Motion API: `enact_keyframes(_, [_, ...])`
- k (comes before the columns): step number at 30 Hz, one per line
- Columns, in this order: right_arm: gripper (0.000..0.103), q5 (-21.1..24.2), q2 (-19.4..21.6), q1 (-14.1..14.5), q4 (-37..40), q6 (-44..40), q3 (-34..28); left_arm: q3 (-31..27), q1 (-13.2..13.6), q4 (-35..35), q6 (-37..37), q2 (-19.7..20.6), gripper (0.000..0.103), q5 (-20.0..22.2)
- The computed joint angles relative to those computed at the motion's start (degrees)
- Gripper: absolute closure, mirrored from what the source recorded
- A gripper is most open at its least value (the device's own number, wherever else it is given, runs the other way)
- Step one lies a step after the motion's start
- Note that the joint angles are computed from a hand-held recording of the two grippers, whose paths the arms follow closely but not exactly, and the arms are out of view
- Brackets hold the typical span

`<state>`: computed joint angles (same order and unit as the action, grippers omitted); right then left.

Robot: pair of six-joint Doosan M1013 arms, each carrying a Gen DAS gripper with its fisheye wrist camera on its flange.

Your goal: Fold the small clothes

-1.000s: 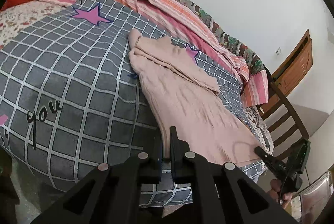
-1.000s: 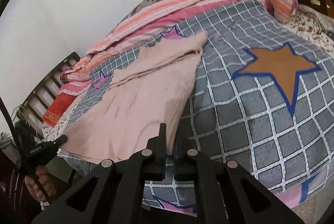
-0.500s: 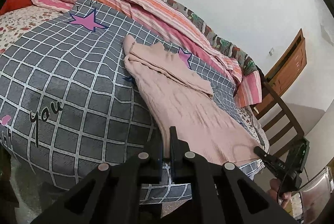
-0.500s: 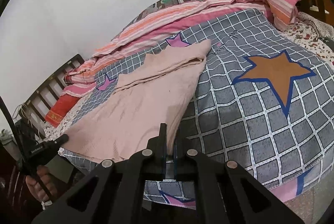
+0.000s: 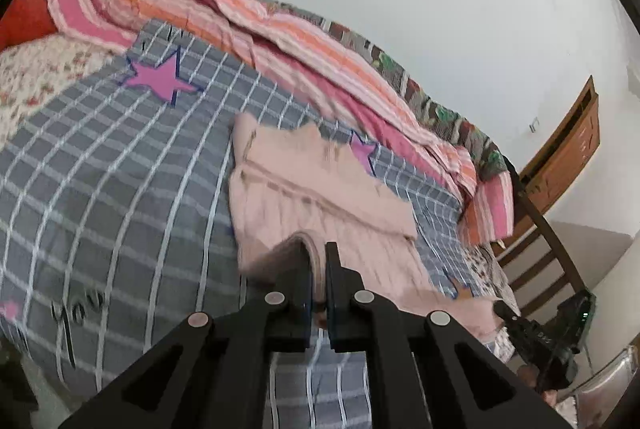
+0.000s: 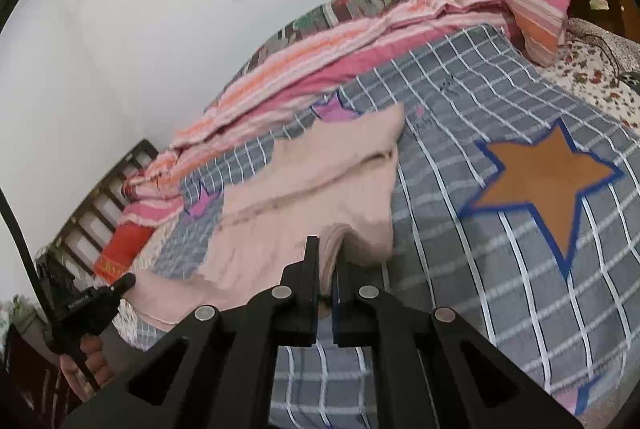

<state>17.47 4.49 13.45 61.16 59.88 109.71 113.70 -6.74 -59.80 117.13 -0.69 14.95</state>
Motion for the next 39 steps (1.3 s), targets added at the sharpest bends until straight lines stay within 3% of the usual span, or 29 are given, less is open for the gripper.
enact_keyframes(4, [0.099, -0.2, 2.1, -0.2, 2.4, -0.9, -3.5, -3.4, -0.5, 10.4, -10.2, 2.2, 0.097, -2.0])
enact_keyframes(7, [0.099, -1.0, 4.2, -0.2, -0.1, 2.3, -6.5, -6.2, -0.8, 19.7, -19.1, 4.5, 0.097, -3.0])
enact_keyframes(17, [0.099, 2.1, 14.0, -1.0, -7.3, 13.0, -18.6, -16.7, 1.0, 28.4, -28.7, 13.9, 0.097, -0.4])
enact_keyframes(20, [0.099, 3.8, 17.1, -1.5, -8.7, 15.6, -22.1, -20.7, 1.2, 34.5, -34.7, 17.5, 0.097, 1.4])
enact_keyframes(26, [0.099, 5.9, 22.5, -1.6, -16.0, 23.2, -28.7, -26.9, 1.7, 38.2, -39.8, 23.0, 0.097, 4.6])
enact_keyframes(34, [0.098, 7.2, 27.3, -0.8, -31.8, 36.1, -35.0, -32.3, 2.3, 34.4, -36.0, 27.7, 0.095, 8.2])
enact_keyframes(36, [0.093, 7.3, 28.1, -0.5, -35.4, 38.2, -36.0, -33.8, 2.2, 38.6, -40.1, 28.4, 0.081, 10.2])
enact_keyframes(37, [0.090, 7.7, 28.3, -0.2, -38.1, 40.3, -36.4, -34.4, 2.2, 40.3, -41.4, 28.6, 0.060, 11.5])
enact_keyframes(38, [0.082, 8.1, 28.4, -0.1, -40.0, 41.9, -36.6, -34.5, 2.4, 39.3, -40.3, 28.6, 0.048, 11.9])
enact_keyframes(39, [0.079, 8.7, 28.4, -0.1, -40.1, 41.2, -36.6, -33.2, 2.6, 35.3, -36.3, 27.9, 0.046, 10.0])
